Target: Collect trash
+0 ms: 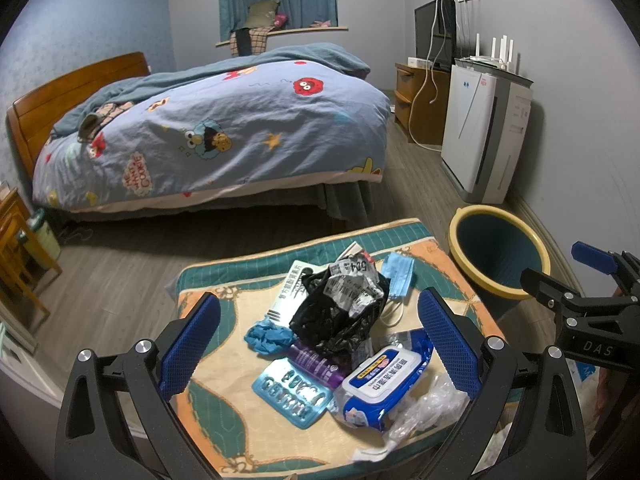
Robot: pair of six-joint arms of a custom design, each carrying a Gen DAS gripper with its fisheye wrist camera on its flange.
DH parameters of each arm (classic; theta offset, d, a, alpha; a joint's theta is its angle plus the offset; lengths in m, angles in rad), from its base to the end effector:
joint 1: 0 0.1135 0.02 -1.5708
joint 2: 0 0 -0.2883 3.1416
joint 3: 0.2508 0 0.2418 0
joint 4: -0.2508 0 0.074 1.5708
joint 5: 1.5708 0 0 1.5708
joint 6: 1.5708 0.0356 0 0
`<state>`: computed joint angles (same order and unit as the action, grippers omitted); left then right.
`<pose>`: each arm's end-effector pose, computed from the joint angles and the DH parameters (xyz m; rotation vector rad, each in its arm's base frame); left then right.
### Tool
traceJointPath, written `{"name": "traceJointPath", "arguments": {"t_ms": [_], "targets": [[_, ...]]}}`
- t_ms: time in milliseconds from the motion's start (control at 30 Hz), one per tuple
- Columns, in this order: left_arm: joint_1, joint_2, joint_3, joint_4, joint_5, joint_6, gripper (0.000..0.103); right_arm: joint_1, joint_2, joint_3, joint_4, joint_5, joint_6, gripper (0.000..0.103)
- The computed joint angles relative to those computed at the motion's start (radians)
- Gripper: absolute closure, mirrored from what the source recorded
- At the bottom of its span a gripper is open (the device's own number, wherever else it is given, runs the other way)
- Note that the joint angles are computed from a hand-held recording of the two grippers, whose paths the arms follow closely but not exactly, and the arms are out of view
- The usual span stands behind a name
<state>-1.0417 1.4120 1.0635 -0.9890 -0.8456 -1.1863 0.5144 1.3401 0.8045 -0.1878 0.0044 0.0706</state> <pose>0.1429 -0.1917 0.2796 -0.2843 2.2634 0.2125 0.2336 0.1319 0.2537 -0.5066 2.2561 0.2958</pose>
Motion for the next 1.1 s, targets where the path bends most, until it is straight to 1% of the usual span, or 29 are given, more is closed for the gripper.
{"name": "traceJointPath", "arguments": {"t_ms": [567, 667, 700, 733, 800, 933, 967, 1033, 1100], "targets": [[0.0, 0.0, 0.0, 0.0, 0.0, 0.0, 0.005, 0.002, 0.006, 0.009, -0.007, -0.001, 0.003, 0.005], [0.0, 0.0, 0.0, 0.001, 0.001, 0.001, 0.005, -0.001, 0.009, 0.013, -0.018, -0.008, 0.006, 0.005], [0.0, 0.001, 0.0, -0.001, 0.0, 0.001, 0.005, -0.006, 0.017, -0.002, -0.002, -0.011, 0.009, 0.005], [0.0, 0.001, 0.0, -0.001, 0.0, 0.001, 0.005, -0.031, 0.045, 0.012, -0.003, -0.034, 0.009, 0.005], [0.0, 0.004, 0.003, -0.009, -0.003, -0.004, 0.005, -0.052, 0.068, 0.032, -0.036, -0.077, 0.039, 0.005], [0.003, 0.001, -0.019, -0.003, -0.01, -0.006, 0.005, -0.062, 0.107, 0.031, -0.073, -0.085, 0.073, 0.005], [0.006, 0.012, -0.043, 0.028, -0.012, -0.007, 0.005, -0.066, 0.116, 0.034, -0.086, -0.086, 0.078, 0.005], [0.011, 0.017, -0.041, 0.037, -0.008, -0.001, 0.005, -0.074, 0.135, 0.031, -0.105, -0.097, 0.097, 0.005], [0.008, 0.018, -0.035, 0.027, -0.007, -0.017, 0.005, -0.079, 0.164, 0.044, -0.13, -0.111, 0.121, 0.005]]}}
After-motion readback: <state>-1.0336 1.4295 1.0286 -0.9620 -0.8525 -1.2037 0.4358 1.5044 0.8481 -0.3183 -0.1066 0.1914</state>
